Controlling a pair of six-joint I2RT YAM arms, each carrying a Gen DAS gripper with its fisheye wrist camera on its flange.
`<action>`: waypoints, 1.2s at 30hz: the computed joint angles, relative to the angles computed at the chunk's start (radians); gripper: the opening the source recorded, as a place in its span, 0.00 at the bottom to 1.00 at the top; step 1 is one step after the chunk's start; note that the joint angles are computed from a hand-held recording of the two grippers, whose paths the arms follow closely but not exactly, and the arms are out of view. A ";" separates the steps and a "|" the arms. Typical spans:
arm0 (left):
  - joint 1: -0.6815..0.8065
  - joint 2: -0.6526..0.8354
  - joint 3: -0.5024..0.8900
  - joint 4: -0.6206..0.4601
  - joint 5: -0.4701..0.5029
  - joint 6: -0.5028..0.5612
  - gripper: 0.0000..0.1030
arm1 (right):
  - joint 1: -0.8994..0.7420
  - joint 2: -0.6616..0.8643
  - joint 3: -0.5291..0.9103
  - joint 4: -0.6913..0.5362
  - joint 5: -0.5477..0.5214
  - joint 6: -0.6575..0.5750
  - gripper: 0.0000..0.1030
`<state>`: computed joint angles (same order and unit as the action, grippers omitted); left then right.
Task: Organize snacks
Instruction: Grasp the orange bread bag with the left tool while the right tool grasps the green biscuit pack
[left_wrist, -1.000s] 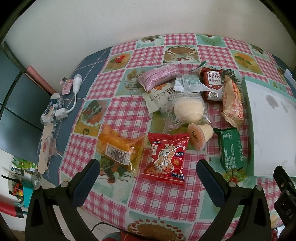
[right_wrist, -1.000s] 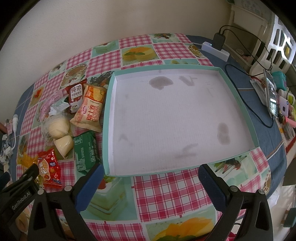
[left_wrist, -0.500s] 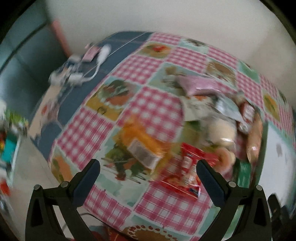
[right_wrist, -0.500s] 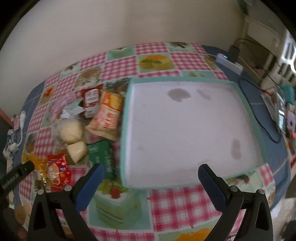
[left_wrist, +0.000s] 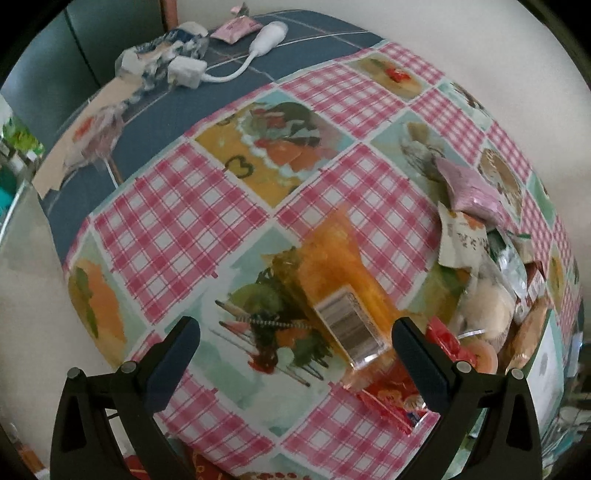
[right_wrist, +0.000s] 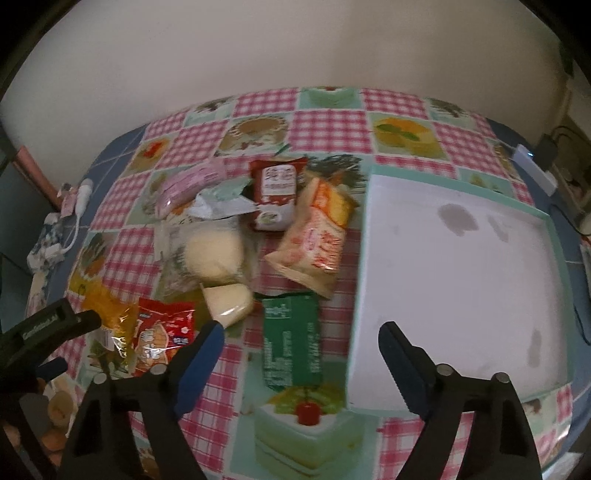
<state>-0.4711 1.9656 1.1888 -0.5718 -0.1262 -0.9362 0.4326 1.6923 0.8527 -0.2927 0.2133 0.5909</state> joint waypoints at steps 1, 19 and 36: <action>0.009 0.001 -0.005 0.012 0.003 0.004 1.00 | 0.001 0.012 0.007 0.001 -0.007 -0.003 0.82; 0.036 0.092 0.049 0.019 0.052 0.064 1.00 | -0.044 0.123 0.057 0.010 -0.125 -0.034 0.56; 0.020 0.269 0.272 -0.007 0.050 0.100 0.68 | -0.035 0.222 0.125 -0.036 -0.136 -0.031 0.46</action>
